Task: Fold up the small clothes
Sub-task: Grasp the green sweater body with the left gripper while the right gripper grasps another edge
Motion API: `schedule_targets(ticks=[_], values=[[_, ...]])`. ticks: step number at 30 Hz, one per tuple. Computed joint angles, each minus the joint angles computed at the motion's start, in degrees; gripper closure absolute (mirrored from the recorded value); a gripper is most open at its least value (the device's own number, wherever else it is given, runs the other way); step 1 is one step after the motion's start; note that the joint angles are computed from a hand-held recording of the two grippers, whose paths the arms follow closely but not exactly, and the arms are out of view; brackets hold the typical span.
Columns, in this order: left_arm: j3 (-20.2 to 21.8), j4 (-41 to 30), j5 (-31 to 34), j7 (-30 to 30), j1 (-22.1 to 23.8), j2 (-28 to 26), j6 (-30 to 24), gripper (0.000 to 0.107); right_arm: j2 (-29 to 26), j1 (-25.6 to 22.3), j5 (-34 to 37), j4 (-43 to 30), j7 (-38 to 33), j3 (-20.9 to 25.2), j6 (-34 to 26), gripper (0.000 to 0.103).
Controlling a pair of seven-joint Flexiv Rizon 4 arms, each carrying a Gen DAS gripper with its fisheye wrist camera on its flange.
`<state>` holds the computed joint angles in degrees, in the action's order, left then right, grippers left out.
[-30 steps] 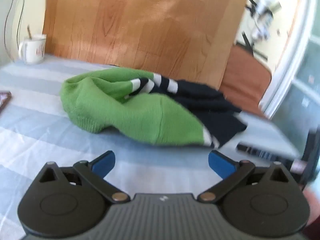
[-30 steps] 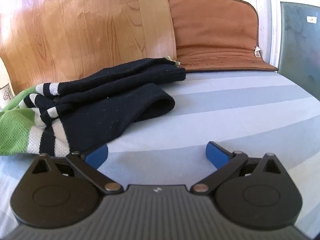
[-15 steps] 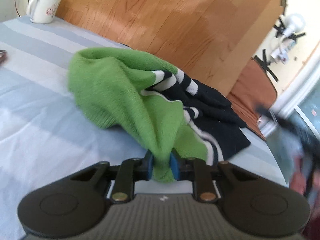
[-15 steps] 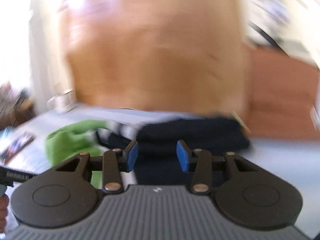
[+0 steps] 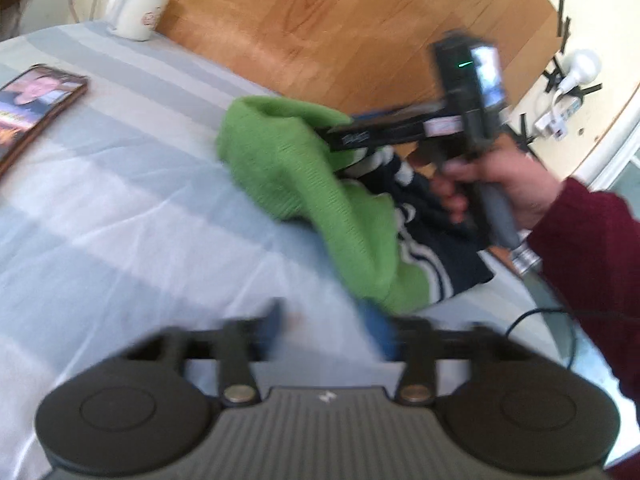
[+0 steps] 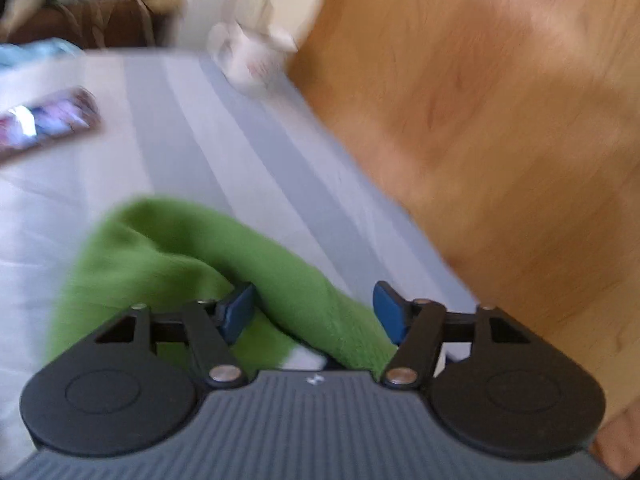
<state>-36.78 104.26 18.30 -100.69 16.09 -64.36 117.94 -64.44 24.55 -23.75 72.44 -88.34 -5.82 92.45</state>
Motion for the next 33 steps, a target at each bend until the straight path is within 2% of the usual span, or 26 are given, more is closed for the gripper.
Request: schedule_targets(ticks=[1,2,4,5,6,7,8,9,11,14,17,20,22,24,25,27,28,30,33], values=[[-0.6,-1.0,0.8,0.6,0.3,-1.0,-0.5,0.032,0.3,0.0,1.3,0.8,1.4,-0.4,0.8,0.086],[-0.7,-2.1,0.6,1.0,-0.1,-1.3,-1.2,0.021,1.0,0.4,3.0,2.6,2.8,-1.6,4.7,0.088],[-1.5,-4.9,-0.2,1.7,-1.3,-2.3,-2.5,0.02,2.5,4.6,8.9,7.7,5.6,-8.9,13.4,0.089],[-1.6,-6.5,-1.2,2.1,-2.3,-2.7,-3.4,0.028,3.4,7.0,13.0,10.7,5.9,-12.3,17.3,0.089],[-1.9,-8.3,-2.4,3.2,-3.2,-3.3,-4.4,0.054,4.4,8.0,16.3,12.9,5.6,-14.0,20.0,0.089],[-1.7,-11.1,-2.0,3.1,-4.4,-3.7,-6.8,0.072,5.8,8.7,19.5,15.5,5.3,-14.9,22.7,0.089],[0.3,-12.3,-5.4,4.4,-6.9,-2.6,-7.9,0.092,7.7,9.2,22.7,18.6,4.7,-15.6,25.6,0.089],[1.7,-13.4,-7.2,5.0,-8.4,-2.0,-8.9,0.093,9.5,9.9,26.1,21.9,3.7,-16.5,29.0,0.089],[1.8,-13.7,-6.7,7.5,-9.1,-1.6,-6.6,0.093,12.9,10.2,30.8,28.5,1.1,-17.0,35.9,0.089],[1.2,-11.6,0.6,11.5,-7.6,-0.5,0.1,0.093,18.7,7.8,34.3,40.4,-2.0,-14.2,45.8,0.089],[-1.6,-9.6,7.6,15.1,-4.9,0.6,-2.9,0.093,21.1,4.6,37.3,51.0,-4.1,-9.8,51.9,0.089],[-6.5,-7.7,11.5,21.4,-1.4,-0.9,-9.7,0.091,18.5,1.6,40.8,55.7,-1.6,-4.7,51.4,0.088],[-10.9,-6.1,13.7,26.2,2.2,-3.5,-13.8,0.09,16.6,-1.5,41.2,57.6,1.0,-0.2,48.6,0.083],[-11.8,-4.8,13.2,28.4,3.4,-3.9,-14.1,0.078,14.6,-5.4,39.1,60.1,4.5,4.0,47.4,0.078],[-11.6,-4.3,12.6,28.8,3.6,-3.7,-13.1,0.075,14.5,-5.7,38.1,60.4,5.0,4.5,47.1,0.074],[-10.0,-3.9,10.3,28.8,2.3,-2.6,-10.1,0.063,14.1,-8.7,33.5,63.6,4.3,6.4,52.3,0.062],[-9.0,-4.1,9.2,29.0,1.4,-1.9,-8.6,0.061,14.5,-9.0,32.6,64.7,3.6,6.5,54.4,0.053],[-8.8,-4.9,8.4,31.4,0.5,-2.2,-8.4,0.056,15.2,-10.1,30.4,65.7,1.6,6.0,58.8,0.049],[-11.3,-7.8,7.9,36.2,0.2,-4.3,-11.4,0.05,18.7,-12.7,25.5,64.0,0.8,5.5,57.0,0.043]])
